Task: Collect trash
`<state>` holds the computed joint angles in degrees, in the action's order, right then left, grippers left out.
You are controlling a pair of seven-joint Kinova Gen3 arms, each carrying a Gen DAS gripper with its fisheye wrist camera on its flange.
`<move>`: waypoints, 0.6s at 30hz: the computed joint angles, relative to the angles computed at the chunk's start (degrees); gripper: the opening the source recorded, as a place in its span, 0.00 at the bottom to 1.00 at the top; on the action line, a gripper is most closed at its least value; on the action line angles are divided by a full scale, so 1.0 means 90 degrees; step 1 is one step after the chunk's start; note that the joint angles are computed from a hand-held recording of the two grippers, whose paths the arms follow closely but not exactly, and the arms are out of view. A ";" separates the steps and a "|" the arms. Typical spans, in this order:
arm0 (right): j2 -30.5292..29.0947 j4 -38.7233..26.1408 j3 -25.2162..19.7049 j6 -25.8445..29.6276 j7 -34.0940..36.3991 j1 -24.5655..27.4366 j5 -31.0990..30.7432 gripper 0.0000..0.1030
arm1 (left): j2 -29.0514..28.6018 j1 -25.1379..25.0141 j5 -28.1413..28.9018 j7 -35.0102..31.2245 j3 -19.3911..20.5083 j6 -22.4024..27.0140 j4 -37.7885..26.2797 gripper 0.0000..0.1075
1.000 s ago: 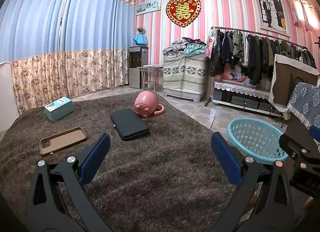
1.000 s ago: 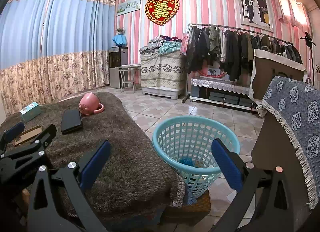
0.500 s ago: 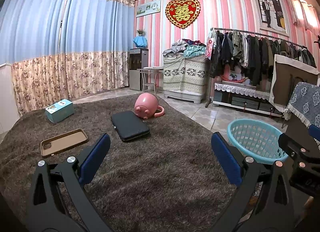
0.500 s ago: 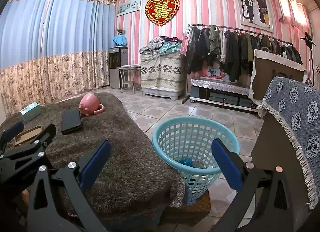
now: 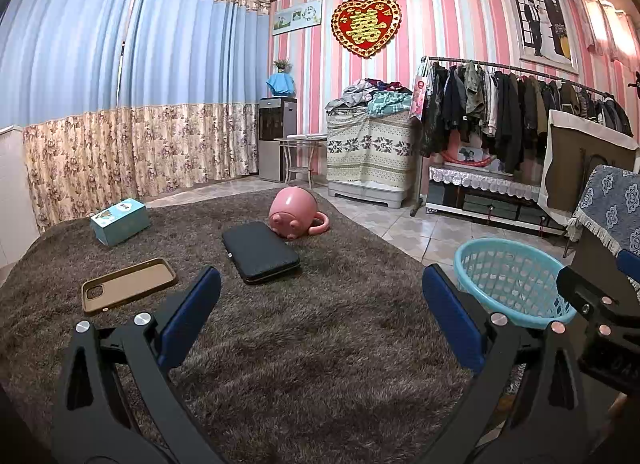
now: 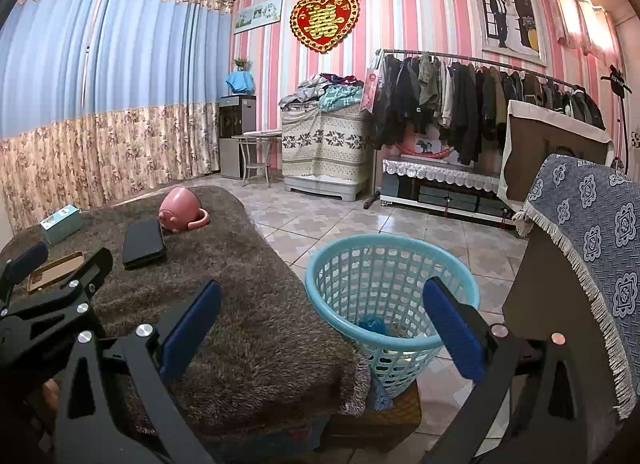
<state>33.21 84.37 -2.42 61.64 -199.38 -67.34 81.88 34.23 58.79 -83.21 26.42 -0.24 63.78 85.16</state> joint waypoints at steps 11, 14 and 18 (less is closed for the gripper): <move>0.0006 0.0013 -0.0008 0.0005 -0.0019 -0.0002 0.0009 0.96 | 0.0020 0.0011 0.0005 -0.0016 0.0006 0.0027 -0.0029 0.91; 0.0010 0.0010 -0.0006 0.0007 -0.0017 -0.0001 0.0015 0.96 | 0.0022 0.0013 0.0004 -0.0015 0.0007 0.0029 -0.0029 0.91; 0.0015 0.0007 -0.0004 0.0005 -0.0022 0.0000 0.0017 0.96 | 0.0020 0.0017 -0.0003 -0.0001 -0.0001 0.0027 -0.0017 0.91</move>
